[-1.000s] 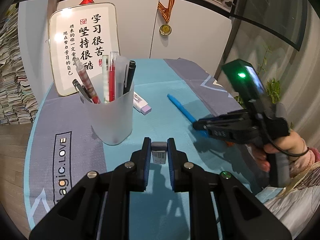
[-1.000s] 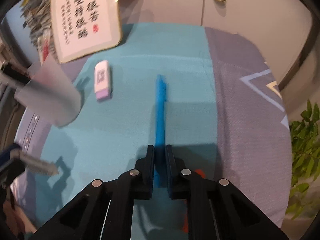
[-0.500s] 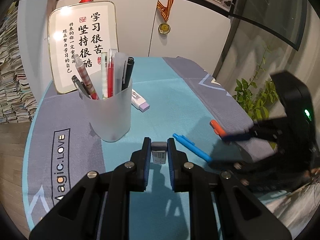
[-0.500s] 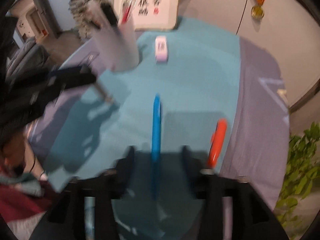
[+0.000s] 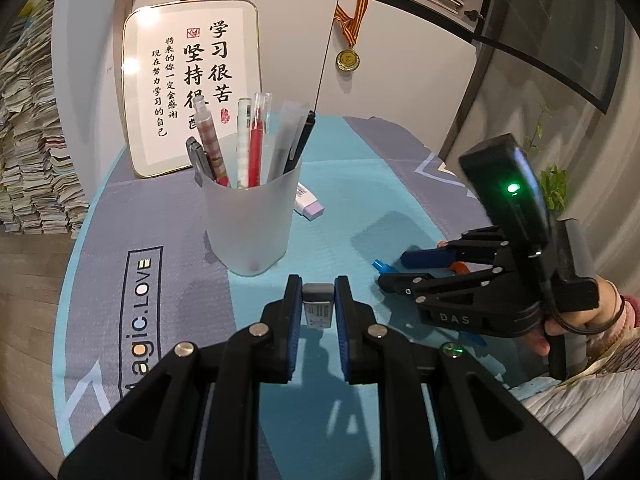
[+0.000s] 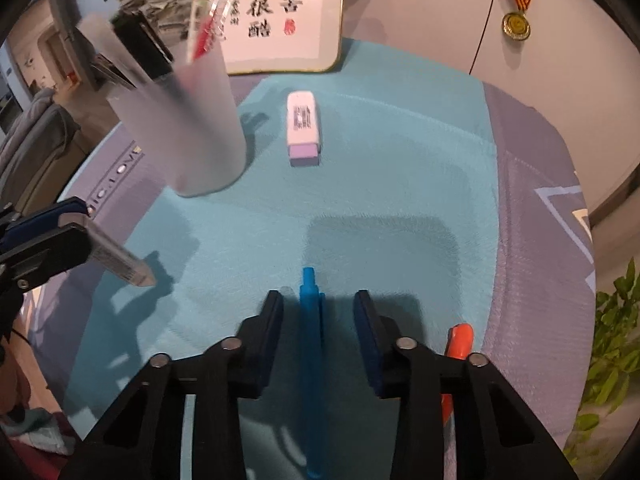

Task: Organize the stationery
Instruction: 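Grasp the blue pen with the right gripper and lift it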

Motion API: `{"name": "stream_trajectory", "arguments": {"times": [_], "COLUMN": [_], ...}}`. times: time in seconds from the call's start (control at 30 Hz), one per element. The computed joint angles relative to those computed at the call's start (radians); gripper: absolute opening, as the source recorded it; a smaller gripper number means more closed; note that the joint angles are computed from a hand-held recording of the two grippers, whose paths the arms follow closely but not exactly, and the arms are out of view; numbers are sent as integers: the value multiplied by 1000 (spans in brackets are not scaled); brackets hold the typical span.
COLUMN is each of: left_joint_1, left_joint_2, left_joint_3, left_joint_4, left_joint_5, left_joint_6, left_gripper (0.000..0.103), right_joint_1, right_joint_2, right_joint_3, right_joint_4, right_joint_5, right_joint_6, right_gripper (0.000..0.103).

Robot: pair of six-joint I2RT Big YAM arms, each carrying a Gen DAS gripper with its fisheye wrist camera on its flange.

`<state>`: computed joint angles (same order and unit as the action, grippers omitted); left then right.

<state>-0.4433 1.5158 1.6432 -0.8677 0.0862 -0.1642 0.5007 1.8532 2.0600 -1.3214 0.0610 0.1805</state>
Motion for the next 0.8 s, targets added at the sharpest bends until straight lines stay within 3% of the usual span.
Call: {"name": "stream_trajectory", "arguments": {"times": [0.1,0.13,0.17,0.27,0.37,0.6,0.8], "left_joint_1": [1,1,1,3,3,1,8], "left_joint_2": [4,5,4,-2,-10,-36,-46], "left_joint_3": [3,4,4,1,-2,-7,13], "left_joint_4": [-3,-4,-4,0,2,18,21], "left_joint_5": [5,6,6,3,-6,-25,-41], "left_joint_6": [1,0,-1,-2,-5,1,3], "left_gripper": [14,14,14,14,14,14,14], "right_joint_1": [1,2,4,9,4,25,38], "right_joint_2": [6,4,6,-5,-43,-166,-210], "right_joint_3": [12,9,15,1,-27,-106,-124], "right_joint_4": [-10,-10,-16,-6,45,175,268], "right_joint_5": [7,4,4,14,-15,26,32], "right_joint_6": [-26,-30,-37,-21,19,59,74], "right_gripper": [29,17,14,14,14,14,14]}}
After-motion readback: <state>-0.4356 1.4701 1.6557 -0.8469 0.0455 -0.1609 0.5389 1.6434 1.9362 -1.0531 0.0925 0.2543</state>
